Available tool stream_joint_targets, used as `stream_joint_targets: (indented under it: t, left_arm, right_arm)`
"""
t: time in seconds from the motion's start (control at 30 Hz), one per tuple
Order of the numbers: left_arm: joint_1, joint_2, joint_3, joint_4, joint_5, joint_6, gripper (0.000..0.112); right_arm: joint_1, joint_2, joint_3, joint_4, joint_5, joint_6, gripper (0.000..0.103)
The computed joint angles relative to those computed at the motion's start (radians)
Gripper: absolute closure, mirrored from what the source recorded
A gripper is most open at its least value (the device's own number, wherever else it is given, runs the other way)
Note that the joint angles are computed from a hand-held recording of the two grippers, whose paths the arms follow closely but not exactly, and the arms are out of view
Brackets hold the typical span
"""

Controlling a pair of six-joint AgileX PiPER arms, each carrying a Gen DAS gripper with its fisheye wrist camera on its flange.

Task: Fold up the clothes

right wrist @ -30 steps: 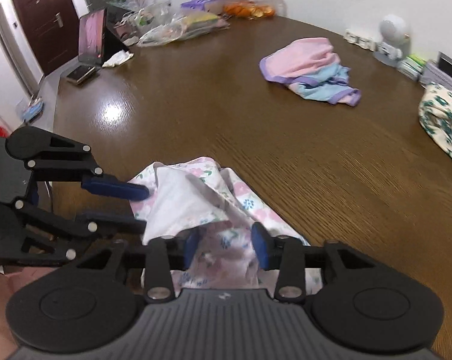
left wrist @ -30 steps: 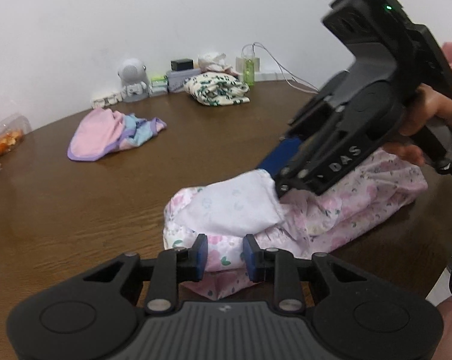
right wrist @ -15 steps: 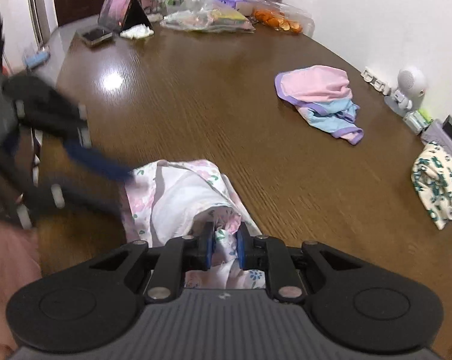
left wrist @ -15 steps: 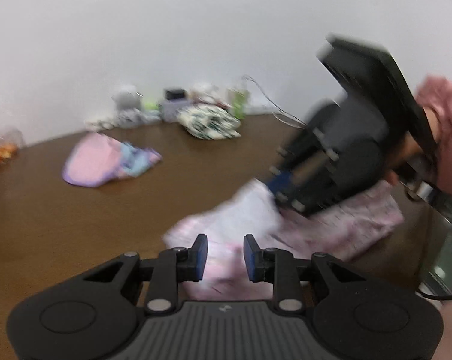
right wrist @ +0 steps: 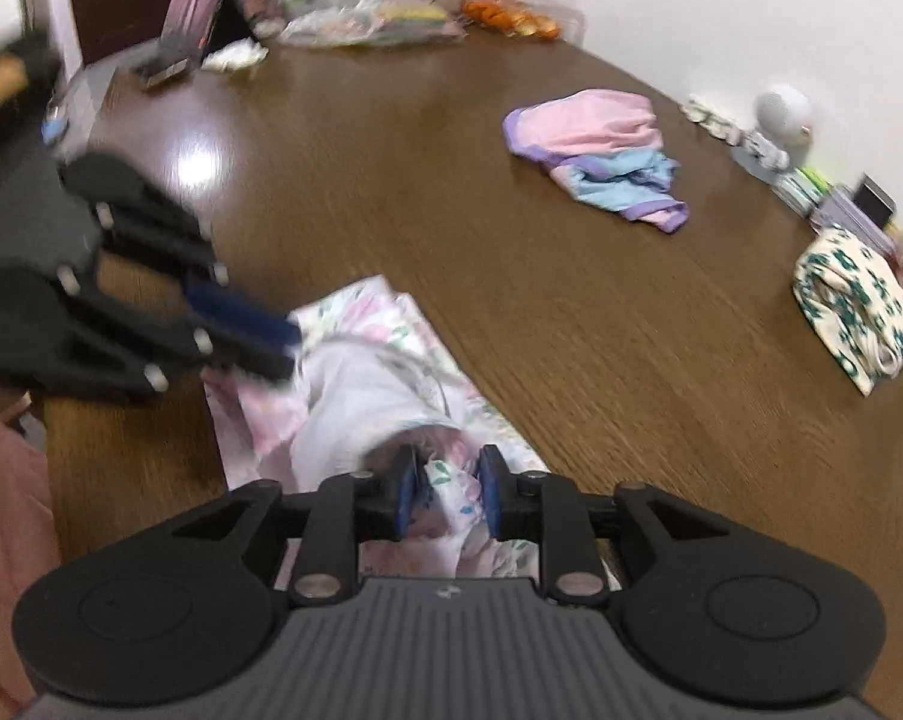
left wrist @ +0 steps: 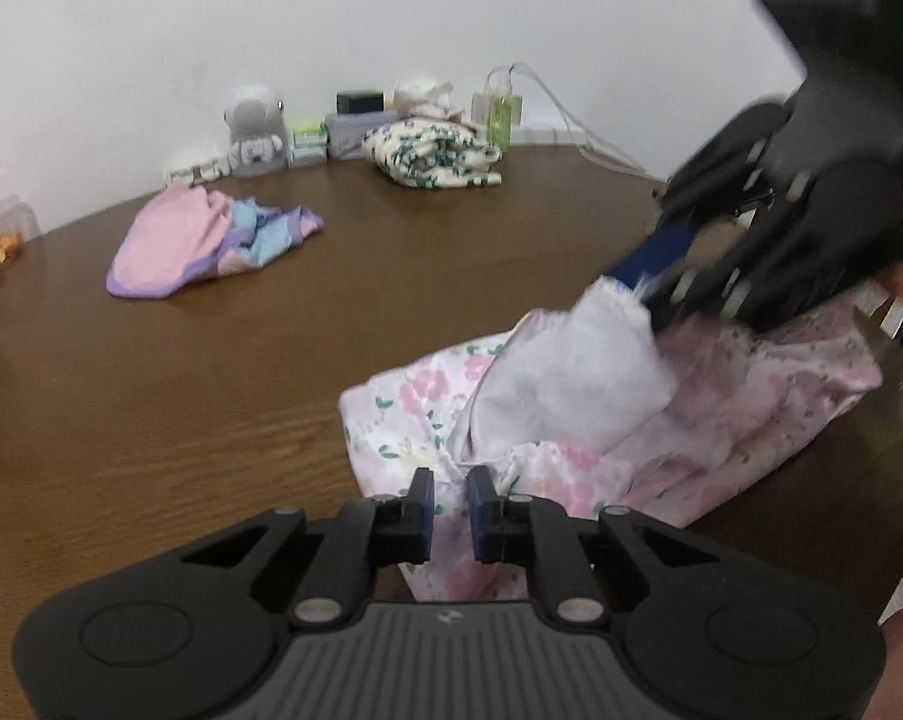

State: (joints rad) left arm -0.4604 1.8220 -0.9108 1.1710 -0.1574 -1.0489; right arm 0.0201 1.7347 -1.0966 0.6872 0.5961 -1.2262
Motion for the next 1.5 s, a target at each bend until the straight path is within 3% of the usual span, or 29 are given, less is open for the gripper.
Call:
stream_joint_targets:
  t: [0.07, 0.23, 0.47, 0.53, 0.7, 0.87, 1.03, 1.17, 1.37, 1.5]
  left_arm:
    - [0.0, 0.011, 0.005, -0.074, -0.005, 0.071, 0.101]
    - [0.0, 0.011, -0.001, -0.038, 0.001, 0.034, 0.1]
    - [0.022, -0.045, 0.016, -0.092, -0.04, 0.084, 0.1]
    - [0.021, -0.026, -0.011, -0.067, -0.039, 0.056, 0.1]
    - [0.015, 0.046, -0.094, 0.03, -0.041, -0.049, 0.1]
    - [0.017, 0.105, -0.141, 0.225, -0.02, -0.238, 0.099]
    - [0.038, 0.078, -0.112, 0.137, -0.047, -0.154, 0.098]
    - [0.042, 0.025, -0.07, 0.081, -0.085, -0.074, 0.099]
    - [-0.005, 0.05, -0.068, 0.173, -0.034, -0.156, 0.098]
    - [-0.014, 0.061, -0.068, 0.102, -0.024, -0.097, 0.099]
  right_arm:
    - [-0.049, -0.04, 0.008, 0.076, 0.042, -0.034, 0.074]
    - [-0.114, -0.078, 0.032, 0.33, 0.158, -0.196, 0.074]
    - [0.04, -0.007, 0.1, 0.237, -0.069, -0.182, 0.079]
    - [0.042, 0.03, 0.111, 0.261, -0.093, -0.191, 0.08]
    - [0.017, 0.071, 0.152, 0.47, -0.095, -0.361, 0.079]
    - [-0.017, 0.069, 0.191, 0.596, -0.065, -0.466, 0.079]
    - [-0.087, -0.01, 0.246, 0.676, -0.008, -0.532, 0.079]
    - [-0.11, -0.035, 0.268, 0.681, -0.024, -0.547, 0.077]
    - [-0.106, 0.029, 0.276, 0.73, -0.043, -0.595, 0.077]
    - [-0.114, 0.048, 0.282, 0.776, -0.027, -0.62, 0.077]
